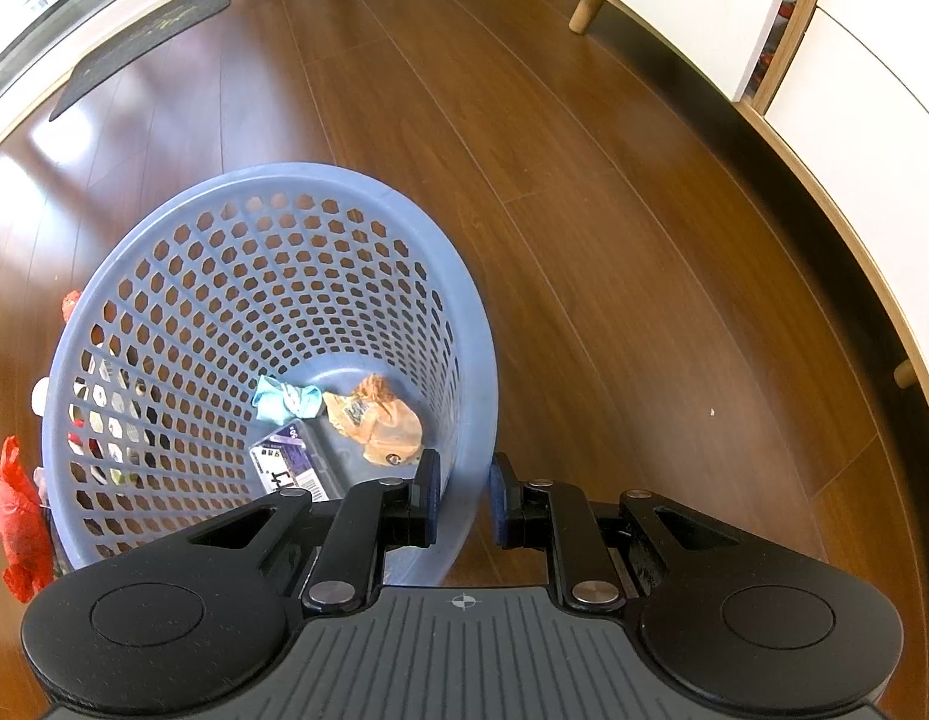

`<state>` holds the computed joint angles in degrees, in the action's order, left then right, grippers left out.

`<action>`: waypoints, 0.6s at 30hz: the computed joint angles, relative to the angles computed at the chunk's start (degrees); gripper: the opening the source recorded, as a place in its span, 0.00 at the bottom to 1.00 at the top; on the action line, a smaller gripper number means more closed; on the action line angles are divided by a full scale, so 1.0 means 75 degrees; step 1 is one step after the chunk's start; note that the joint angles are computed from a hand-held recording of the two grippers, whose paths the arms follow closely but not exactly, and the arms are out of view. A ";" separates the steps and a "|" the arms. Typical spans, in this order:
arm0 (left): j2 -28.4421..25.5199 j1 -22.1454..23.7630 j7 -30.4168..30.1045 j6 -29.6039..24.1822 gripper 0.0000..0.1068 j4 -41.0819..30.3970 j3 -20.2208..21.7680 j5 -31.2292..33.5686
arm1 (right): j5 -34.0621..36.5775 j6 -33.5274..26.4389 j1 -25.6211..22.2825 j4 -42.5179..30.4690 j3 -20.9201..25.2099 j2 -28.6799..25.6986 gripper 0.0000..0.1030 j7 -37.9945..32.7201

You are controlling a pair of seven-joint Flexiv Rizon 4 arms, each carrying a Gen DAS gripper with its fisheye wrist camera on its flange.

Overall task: Collect trash
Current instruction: 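Move the left tool back toward the trash pile, then lower the left gripper onto the white medicine box and close it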

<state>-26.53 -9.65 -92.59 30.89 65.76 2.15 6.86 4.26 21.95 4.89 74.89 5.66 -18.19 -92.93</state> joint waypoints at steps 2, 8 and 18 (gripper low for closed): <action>0.0124 0.0109 -0.0088 0.0012 0.62 0.0352 0.0038 -0.0119 | 0.0005 -0.0019 -0.0001 -0.0035 -0.0005 -0.0023 0.13 -0.0012; 0.0155 0.0206 0.0095 0.0158 0.61 0.0801 -0.0177 -0.0507 | -0.0008 -0.0015 0.0002 -0.0050 -0.0007 -0.0041 0.13 -0.0037; -0.0694 0.0106 0.0407 0.0312 0.62 0.0618 -0.0532 -0.1499 | 0.0007 -0.0015 -0.0010 -0.0064 0.0000 -0.0055 0.12 -0.0137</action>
